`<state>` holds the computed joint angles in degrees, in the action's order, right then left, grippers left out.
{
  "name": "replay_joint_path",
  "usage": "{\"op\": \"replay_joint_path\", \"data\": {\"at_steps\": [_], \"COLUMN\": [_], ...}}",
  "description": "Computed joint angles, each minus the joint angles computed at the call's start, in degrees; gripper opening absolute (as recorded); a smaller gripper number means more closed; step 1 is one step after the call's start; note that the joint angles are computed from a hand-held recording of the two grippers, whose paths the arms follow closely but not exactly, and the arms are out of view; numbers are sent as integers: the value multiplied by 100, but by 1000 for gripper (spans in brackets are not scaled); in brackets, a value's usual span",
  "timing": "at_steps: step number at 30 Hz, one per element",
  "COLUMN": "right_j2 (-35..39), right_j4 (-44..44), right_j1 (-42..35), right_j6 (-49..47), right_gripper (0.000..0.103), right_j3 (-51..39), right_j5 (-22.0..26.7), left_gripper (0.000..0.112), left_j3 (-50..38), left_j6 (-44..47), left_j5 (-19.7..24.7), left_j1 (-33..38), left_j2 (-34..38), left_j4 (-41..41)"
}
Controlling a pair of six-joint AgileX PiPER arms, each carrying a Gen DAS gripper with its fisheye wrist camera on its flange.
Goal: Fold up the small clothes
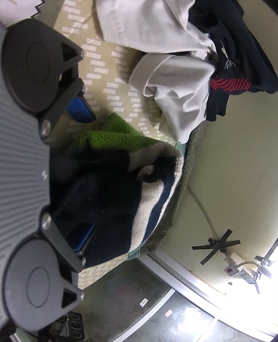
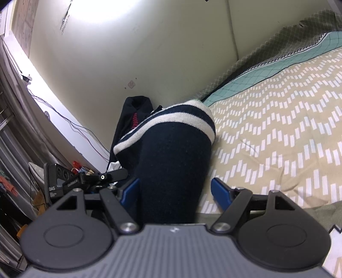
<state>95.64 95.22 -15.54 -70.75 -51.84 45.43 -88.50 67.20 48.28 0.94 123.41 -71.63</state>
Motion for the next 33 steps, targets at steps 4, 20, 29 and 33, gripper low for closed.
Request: {"op": "replay_joint_path", "data": {"at_steps": [4, 20, 29, 33], "right_j2": [-32, 118, 136, 129], "right_j4": [-127, -613, -378, -357], "right_j1": [92, 1040, 976, 956], "right_j6": [140, 629, 448, 411], "right_gripper": [71, 76, 78, 79], "right_j3": [-59, -622, -574, -558], "right_j5": [-161, -1486, -1361, -1314], "left_gripper": [103, 103, 103, 103], "left_j3": [221, 759, 780, 783], "left_j6": [179, 494, 562, 566], "left_j5": [-458, -1521, -1502, -1506], "left_j1": [-193, -598, -582, -582], "left_j2": [-174, -563, -556, -554], "left_j4": [82, 242, 191, 186]}}
